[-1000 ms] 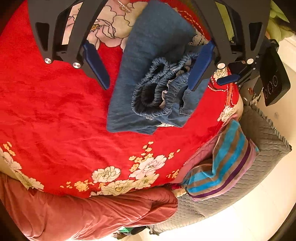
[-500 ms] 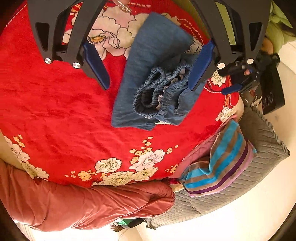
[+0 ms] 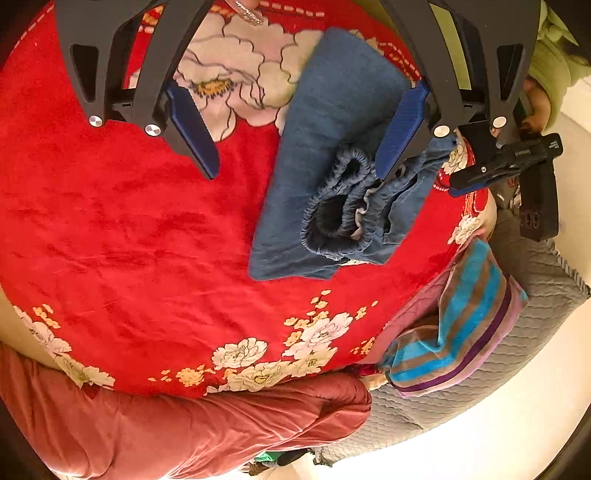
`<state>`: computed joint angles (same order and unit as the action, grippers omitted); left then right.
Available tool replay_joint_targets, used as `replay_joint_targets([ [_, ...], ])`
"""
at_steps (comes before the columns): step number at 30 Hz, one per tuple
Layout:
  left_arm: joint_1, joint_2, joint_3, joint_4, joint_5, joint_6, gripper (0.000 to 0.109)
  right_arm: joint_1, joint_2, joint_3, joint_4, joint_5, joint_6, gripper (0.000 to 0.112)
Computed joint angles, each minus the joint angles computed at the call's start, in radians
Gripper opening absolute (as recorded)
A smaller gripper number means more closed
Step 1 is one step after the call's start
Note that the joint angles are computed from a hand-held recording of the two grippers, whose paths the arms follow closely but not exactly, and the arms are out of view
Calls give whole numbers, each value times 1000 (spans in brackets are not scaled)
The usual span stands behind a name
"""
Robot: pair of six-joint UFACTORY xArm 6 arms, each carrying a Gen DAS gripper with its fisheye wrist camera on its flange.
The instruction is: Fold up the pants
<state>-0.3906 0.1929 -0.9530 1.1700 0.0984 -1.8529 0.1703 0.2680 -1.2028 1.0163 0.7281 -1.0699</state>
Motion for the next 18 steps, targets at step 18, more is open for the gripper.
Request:
replay_joint_targets([
  [18, -26, 184, -128, -523, -5, 591, 93, 34, 204, -191, -93, 101, 76, 67],
])
